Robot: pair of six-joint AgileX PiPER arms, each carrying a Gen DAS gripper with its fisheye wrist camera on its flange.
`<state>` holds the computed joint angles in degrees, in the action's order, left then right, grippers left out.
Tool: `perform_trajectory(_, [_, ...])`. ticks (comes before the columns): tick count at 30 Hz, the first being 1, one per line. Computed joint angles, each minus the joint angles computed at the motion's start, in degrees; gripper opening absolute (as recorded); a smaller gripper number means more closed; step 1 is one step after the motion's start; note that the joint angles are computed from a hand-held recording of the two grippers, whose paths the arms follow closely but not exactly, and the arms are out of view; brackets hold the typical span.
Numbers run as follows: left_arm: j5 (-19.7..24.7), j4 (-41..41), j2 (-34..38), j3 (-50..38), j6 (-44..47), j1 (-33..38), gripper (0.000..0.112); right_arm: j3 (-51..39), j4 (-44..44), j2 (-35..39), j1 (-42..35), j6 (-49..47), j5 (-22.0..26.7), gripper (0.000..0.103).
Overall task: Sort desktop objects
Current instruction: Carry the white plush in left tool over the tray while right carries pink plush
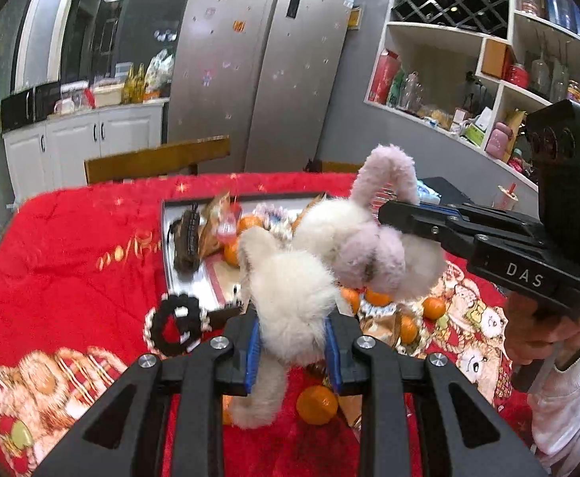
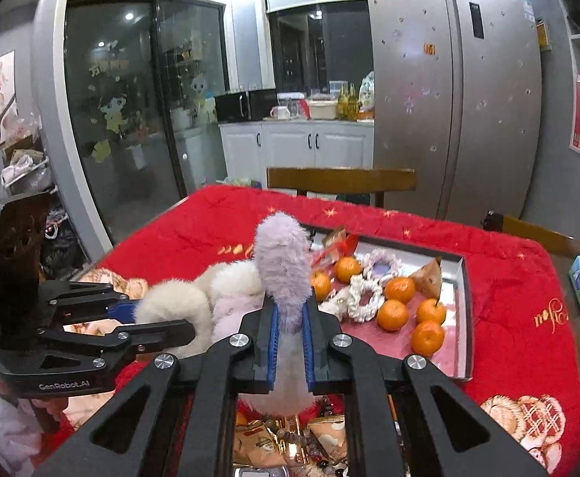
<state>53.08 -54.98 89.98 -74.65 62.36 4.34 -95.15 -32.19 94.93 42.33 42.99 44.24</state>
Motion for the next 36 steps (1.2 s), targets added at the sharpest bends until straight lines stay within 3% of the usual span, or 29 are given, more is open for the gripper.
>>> perform_trajectory(11, [0.36,1.87,-1.84,-5.16,-1.92,-2.65,0.028,-2.34,-2.51,-2.66,-0.42,1.43,2.79,0.011])
perform_trajectory(17, [0.35,4.04,0.6,-11.06,-5.02,-4.25,0.028,-3.26,-2.44,-2.81,-2.02,0.85,2.67,0.011])
perform_trajectory(23, [0.71,7.68,6.18,-20.93,-10.82,-6.6,0.028,-6.01,-0.1,-1.32,-5.03,-1.52,2.05,0.011])
perform_trajectory(28, [1.1,12.92,13.16,-31.65,-17.4,-8.79,0.028,-9.98,8.1,1.55,-9.66,-6.9,-0.24,0.011])
perform_trajectory(36, [3.31,19.02,25.99,-49.08,-26.11,-11.05,0.028,-18.23,13.38,9.98,-14.97,-11.55,-0.22,0.011])
